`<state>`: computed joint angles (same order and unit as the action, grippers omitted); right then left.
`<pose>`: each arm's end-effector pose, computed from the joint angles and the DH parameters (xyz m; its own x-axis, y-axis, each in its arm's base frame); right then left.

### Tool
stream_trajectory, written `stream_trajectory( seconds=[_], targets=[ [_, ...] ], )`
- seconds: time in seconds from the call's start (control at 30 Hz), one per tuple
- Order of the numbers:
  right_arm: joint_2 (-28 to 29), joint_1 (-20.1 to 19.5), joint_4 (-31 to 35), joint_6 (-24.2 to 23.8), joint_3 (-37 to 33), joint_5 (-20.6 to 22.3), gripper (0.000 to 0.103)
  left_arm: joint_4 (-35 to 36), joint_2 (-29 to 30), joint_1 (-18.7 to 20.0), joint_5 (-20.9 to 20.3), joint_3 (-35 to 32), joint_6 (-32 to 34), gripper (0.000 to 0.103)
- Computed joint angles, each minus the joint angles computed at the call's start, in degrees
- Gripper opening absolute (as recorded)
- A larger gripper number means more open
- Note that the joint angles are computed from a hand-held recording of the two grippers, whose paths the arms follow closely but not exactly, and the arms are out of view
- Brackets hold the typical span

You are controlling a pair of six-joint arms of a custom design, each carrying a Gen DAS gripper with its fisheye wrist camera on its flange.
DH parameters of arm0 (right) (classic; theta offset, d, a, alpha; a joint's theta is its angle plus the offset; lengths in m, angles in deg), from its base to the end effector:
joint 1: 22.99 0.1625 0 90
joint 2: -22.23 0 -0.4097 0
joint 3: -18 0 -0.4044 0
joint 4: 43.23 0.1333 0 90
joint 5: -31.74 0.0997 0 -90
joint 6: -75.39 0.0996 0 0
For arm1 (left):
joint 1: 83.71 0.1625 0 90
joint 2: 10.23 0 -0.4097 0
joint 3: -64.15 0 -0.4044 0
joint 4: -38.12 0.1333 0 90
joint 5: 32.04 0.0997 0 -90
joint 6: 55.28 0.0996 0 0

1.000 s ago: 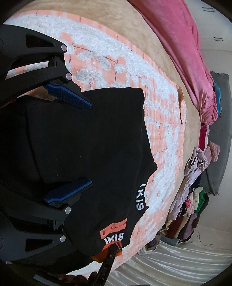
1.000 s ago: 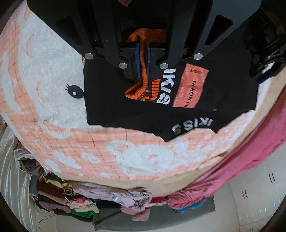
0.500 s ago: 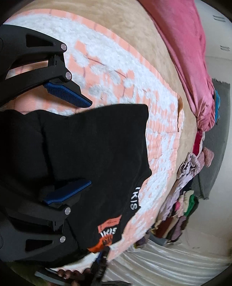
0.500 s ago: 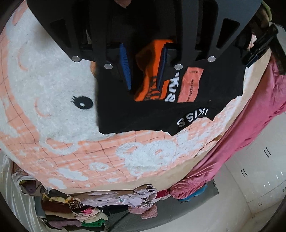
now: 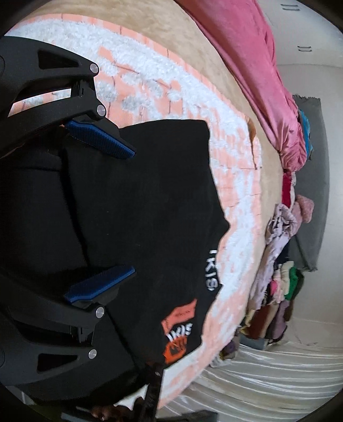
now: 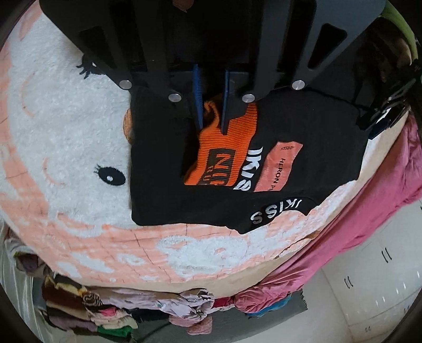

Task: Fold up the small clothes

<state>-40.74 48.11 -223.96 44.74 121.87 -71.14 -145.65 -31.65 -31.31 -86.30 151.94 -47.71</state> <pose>-0.0991 -0.6324 0.2762 -0.8525 0.0992 0.5133 -0.2623 0.7682 -0.5841 -0.2566 -0.6470 -0.0843 -0.7287 0.3725 -0.5747 0.6433 0.6601 -0.3879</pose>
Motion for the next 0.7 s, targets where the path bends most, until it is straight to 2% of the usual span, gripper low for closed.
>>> stream_trajectory(
  seconds=[0.13,0.2,0.23,0.33,0.4,0.47,0.6,0.7],
  targets=[
    [-0.73,0.32,-1.61,-0.73,0.77,-1.05,0.009,1.84,0.02,0.55,-0.15,-0.58,-1.07,0.076],
    [0.26,0.97,-3.16,-2.19,0.43,-4.66,0.005,1.93,0.07,0.65,-0.30,-0.66,-1.03,0.076],
    [1.25,1.22,-4.33,-3.79,0.02,-6.83,0.005,1.95,0.13,0.65,-0.31,-0.71,-0.88,0.076],
    [1.86,0.91,-5.27,-4.08,-0.05,-7.26,0.006,1.88,0.16,0.72,-0.37,-0.75,-0.55,0.076],
    [2.25,1.40,-7.01,-5.00,0.03,-8.73,0.011,1.70,0.13,0.75,-0.47,-0.67,-0.55,0.076],
    [1.47,1.50,-7.89,-4.50,0.85,-8.21,0.015,1.18,0.07,0.59,-0.36,-0.41,-0.45,0.076],
    [0.31,2.07,-12.13,-5.20,2.91,-6.65,0.016,-1.10,-0.36,0.04,0.03,0.75,0.20,0.079],
    [-0.11,2.78,-12.21,-5.68,3.59,-4.45,0.019,-2.15,-0.51,-0.29,0.04,1.18,0.53,0.080]
  ],
)
